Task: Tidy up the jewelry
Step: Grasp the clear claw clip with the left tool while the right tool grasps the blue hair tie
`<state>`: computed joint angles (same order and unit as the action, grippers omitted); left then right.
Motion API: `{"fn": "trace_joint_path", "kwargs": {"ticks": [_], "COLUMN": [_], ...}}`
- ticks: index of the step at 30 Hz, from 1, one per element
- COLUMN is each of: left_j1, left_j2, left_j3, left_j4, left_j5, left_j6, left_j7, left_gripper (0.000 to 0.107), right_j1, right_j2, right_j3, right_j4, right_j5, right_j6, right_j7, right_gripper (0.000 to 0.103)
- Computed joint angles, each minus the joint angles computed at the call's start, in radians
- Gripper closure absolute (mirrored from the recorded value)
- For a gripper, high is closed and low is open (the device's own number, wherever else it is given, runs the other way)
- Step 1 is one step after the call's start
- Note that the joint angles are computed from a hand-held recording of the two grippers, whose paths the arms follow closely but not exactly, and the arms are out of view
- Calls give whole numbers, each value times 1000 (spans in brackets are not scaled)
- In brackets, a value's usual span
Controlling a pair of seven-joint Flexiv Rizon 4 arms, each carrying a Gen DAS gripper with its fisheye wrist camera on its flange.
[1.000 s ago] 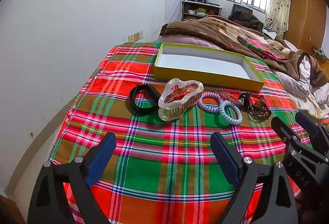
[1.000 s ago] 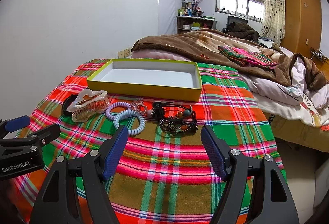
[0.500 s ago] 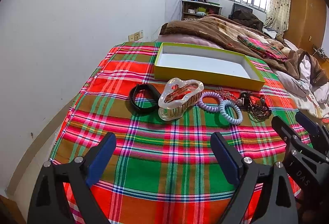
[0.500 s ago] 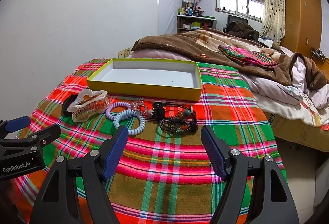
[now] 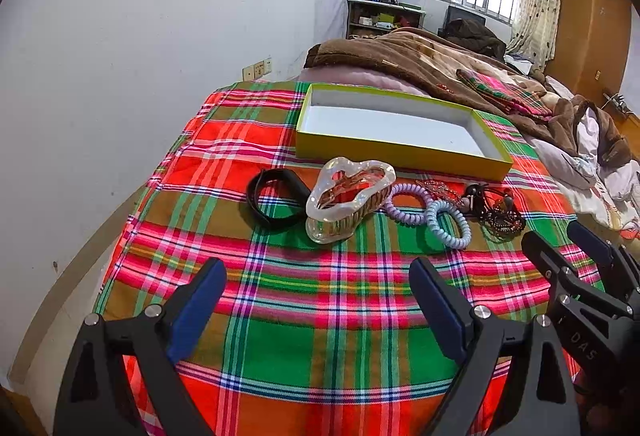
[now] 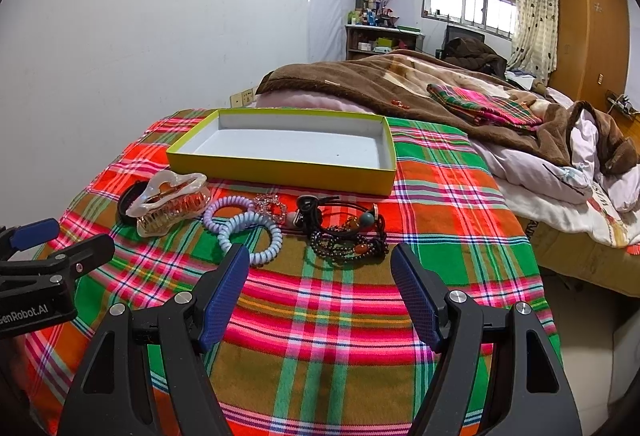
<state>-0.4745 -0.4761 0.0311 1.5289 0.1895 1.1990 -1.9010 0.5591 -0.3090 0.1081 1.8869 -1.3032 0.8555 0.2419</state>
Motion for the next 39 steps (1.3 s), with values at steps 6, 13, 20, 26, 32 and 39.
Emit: {"fn": "trace_joint_path", "kwargs": {"ticks": [6,13,20,26,32,39], "left_j1": [55,91,130,152,160,172], "left_j2": [-12,-44,-69,-79,-90,-100], "left_j3": [-53,-81,-115,-137,-141,-162], "left_j4": [-1,-60,-96,-108,-120,-132], "left_j5": [-75,-159,-243,-313,-344,-382], "left_j6": [16,-32,-62,-92,-114,-146], "left_j7": [86,208,320,411,441,500], "left_gripper": [13,17,17,17,17,22], "right_j1": [-26,-58,-48,-23,28,69], "right_j2": [-6,-46,-122,-176,-201,-201], "right_j3": [-7,-25,-38,-32,-57,-95], "right_j4": [-6,-41,-102,-154,-185,-200], "right_j5": [4,51,178,346,456,471], "right_j6": [80,241,371,378,319,268], "right_j7": [-43,-128,-344,-566,-710,-731], "right_gripper": [30,30,49,57,69,90]}}
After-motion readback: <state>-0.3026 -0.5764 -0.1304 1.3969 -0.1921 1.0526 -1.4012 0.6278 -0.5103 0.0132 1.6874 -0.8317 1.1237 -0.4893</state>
